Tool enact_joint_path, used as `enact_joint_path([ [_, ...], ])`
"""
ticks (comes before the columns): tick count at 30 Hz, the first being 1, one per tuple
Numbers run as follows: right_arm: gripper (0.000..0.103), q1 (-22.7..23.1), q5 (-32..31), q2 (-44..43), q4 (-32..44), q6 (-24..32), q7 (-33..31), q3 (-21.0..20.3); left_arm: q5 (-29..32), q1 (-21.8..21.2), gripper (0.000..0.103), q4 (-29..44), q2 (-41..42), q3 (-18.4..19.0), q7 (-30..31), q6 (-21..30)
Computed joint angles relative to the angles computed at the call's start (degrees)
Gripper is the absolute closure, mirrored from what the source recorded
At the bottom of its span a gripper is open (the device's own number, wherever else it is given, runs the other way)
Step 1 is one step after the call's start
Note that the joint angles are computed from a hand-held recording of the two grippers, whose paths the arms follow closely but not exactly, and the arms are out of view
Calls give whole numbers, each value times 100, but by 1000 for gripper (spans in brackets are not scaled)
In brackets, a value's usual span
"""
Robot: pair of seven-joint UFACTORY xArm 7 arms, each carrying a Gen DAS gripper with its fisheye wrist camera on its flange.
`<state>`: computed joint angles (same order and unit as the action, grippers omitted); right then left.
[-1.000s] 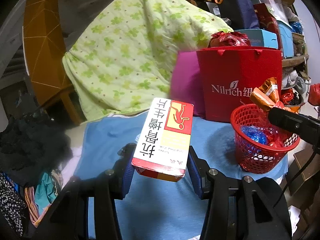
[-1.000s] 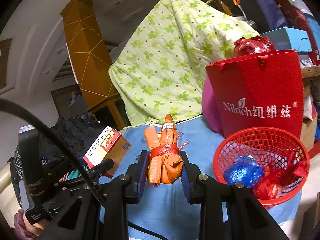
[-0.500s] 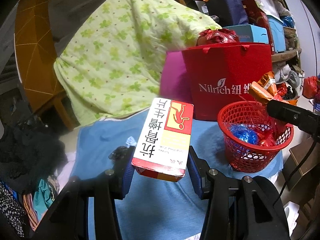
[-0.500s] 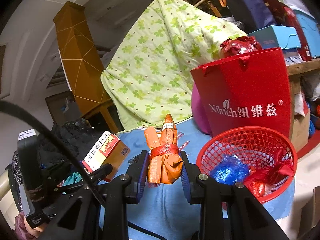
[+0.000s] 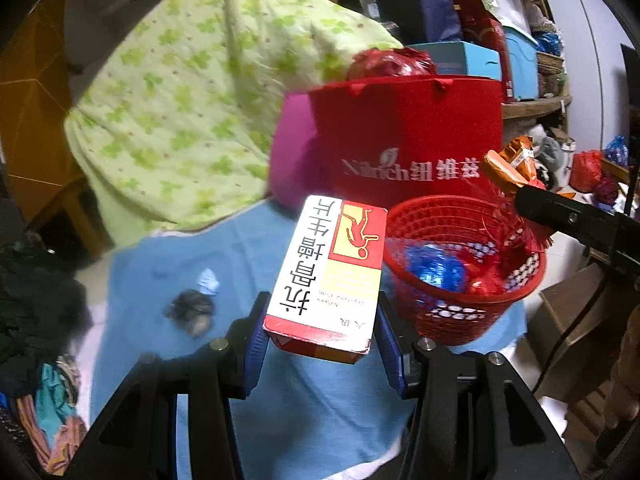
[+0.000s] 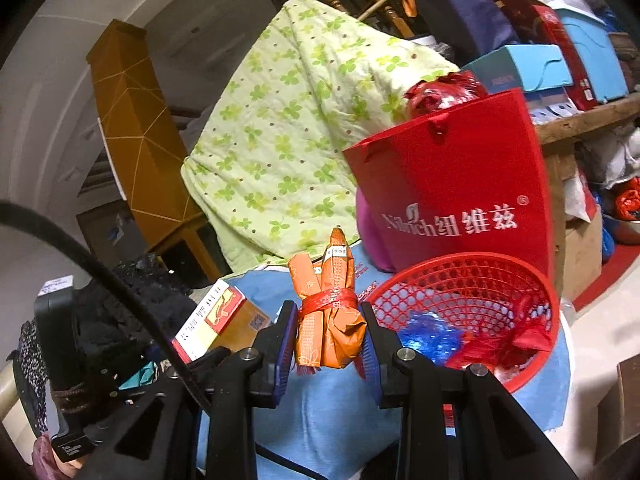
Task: Collect trash
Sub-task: 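Open both tools over the red basket, dropping the orange bag and white-red box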
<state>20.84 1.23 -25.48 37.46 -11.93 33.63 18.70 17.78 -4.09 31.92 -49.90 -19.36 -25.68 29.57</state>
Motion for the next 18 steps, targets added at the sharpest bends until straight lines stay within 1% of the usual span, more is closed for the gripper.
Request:
enact_joint_path([
  [5, 71, 129, 50, -89, -218, -61, 57, -316, -312, -362, 52, 160, 470, 214, 171, -110],
  [11, 71, 526, 97, -79, -475, -209, 184, -983, -638, -716, 52, 527, 1147, 357, 375, -298],
  [13, 71, 799, 56, -39, -549, -312, 236, -1367, -744, -821, 52, 701, 1413, 405, 448, -339],
  [14, 71, 840, 48, -29, -563, -331, 266, -1433, -759, -833, 52, 792, 1540, 391, 455, -359],
  [18, 70, 1326, -120, 79, -618, -493, 448, -2133, -804, -902, 52, 1169, 2071, 397, 506, -381],
])
